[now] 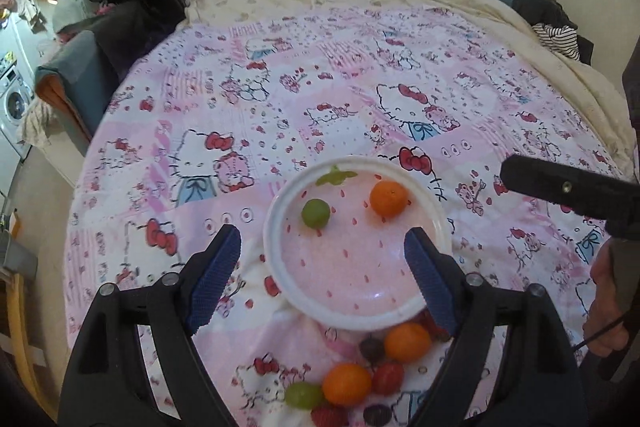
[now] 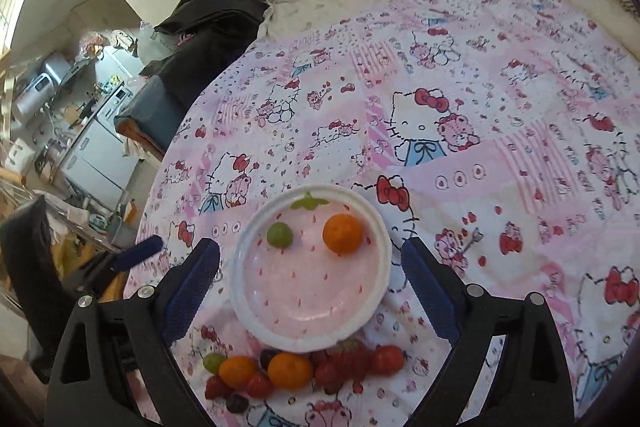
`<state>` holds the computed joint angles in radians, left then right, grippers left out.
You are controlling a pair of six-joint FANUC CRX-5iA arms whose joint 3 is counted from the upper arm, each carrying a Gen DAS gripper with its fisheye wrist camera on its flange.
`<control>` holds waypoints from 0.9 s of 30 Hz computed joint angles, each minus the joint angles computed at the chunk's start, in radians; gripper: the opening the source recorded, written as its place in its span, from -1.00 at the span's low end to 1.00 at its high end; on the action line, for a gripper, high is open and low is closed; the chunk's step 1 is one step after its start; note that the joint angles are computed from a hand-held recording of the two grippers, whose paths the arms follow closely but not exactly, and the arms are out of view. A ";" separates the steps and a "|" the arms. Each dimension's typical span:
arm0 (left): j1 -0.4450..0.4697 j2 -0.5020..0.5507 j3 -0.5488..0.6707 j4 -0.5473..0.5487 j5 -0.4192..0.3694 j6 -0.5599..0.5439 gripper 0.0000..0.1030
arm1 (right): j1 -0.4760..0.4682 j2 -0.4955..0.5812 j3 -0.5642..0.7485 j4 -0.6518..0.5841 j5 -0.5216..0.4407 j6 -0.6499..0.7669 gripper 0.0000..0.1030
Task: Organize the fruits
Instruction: 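Move the left tool to a second green lime and grasp it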
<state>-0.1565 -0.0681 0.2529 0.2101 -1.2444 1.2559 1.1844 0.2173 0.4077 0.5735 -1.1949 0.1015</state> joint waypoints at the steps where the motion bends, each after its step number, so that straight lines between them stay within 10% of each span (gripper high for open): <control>1: 0.003 -0.018 -0.009 -0.013 0.008 0.004 0.59 | 0.011 -0.003 -0.003 0.008 -0.011 -0.010 0.83; 27: 0.133 -0.206 -0.147 -0.014 -0.137 0.075 0.59 | 0.216 -0.006 -0.011 0.076 -0.235 -0.222 0.83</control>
